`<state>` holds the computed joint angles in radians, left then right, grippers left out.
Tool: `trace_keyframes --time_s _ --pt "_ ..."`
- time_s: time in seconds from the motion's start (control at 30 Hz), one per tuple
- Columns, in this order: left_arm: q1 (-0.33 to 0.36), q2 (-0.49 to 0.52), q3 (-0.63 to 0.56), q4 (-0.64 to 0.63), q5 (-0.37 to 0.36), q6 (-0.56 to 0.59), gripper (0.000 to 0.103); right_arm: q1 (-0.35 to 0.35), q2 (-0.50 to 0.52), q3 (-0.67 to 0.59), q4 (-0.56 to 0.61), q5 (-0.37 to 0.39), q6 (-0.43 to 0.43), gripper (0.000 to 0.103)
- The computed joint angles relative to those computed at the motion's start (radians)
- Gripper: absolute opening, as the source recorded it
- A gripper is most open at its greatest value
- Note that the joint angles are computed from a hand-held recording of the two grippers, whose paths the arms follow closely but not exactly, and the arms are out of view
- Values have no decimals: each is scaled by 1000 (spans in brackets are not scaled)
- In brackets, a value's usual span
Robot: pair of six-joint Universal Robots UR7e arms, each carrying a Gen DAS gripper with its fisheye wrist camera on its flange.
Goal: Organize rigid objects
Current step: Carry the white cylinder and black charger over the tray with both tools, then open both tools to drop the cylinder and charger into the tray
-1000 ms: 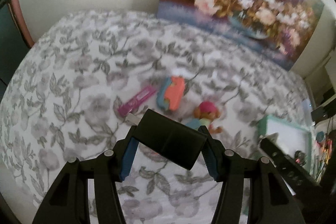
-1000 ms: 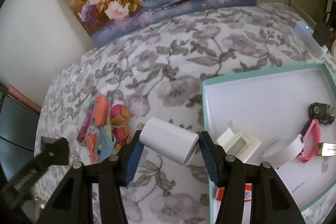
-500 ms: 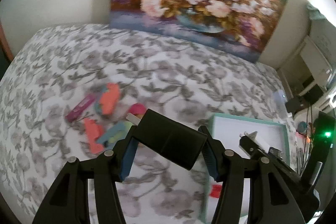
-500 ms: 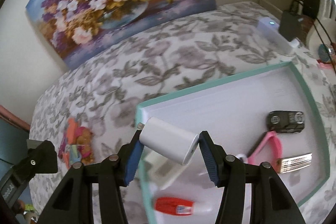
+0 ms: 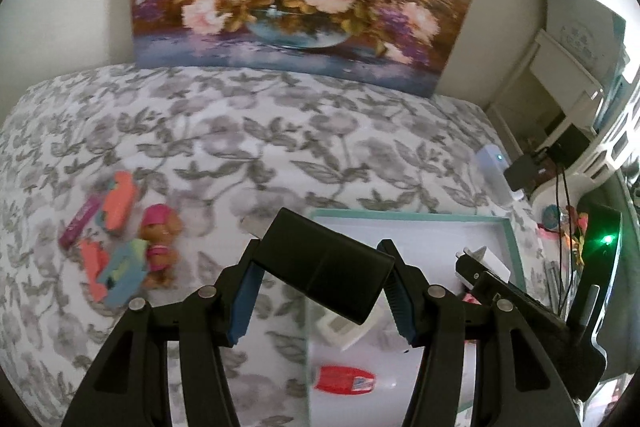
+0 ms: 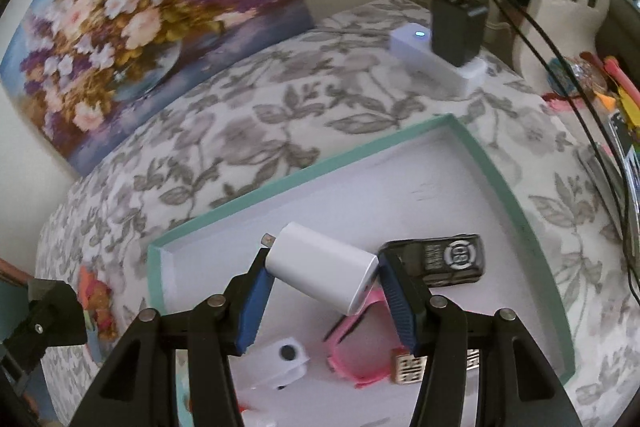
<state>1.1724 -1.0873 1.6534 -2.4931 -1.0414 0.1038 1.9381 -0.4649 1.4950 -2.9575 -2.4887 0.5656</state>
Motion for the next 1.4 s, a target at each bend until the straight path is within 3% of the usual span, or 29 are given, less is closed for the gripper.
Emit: trace_keyframes --time_s 0.3,0.83,1.4 --pt "-26 40 27 -38 -31 19 59 -15 -27 45 -31 5 5 57" --pt "-9 85 15 -15 -45 -4 59 -22 -29 54 -18 31 8 57" --pt "-3 96 5 4 -20 -16 62 -23 -23 42 17 44 6 57"
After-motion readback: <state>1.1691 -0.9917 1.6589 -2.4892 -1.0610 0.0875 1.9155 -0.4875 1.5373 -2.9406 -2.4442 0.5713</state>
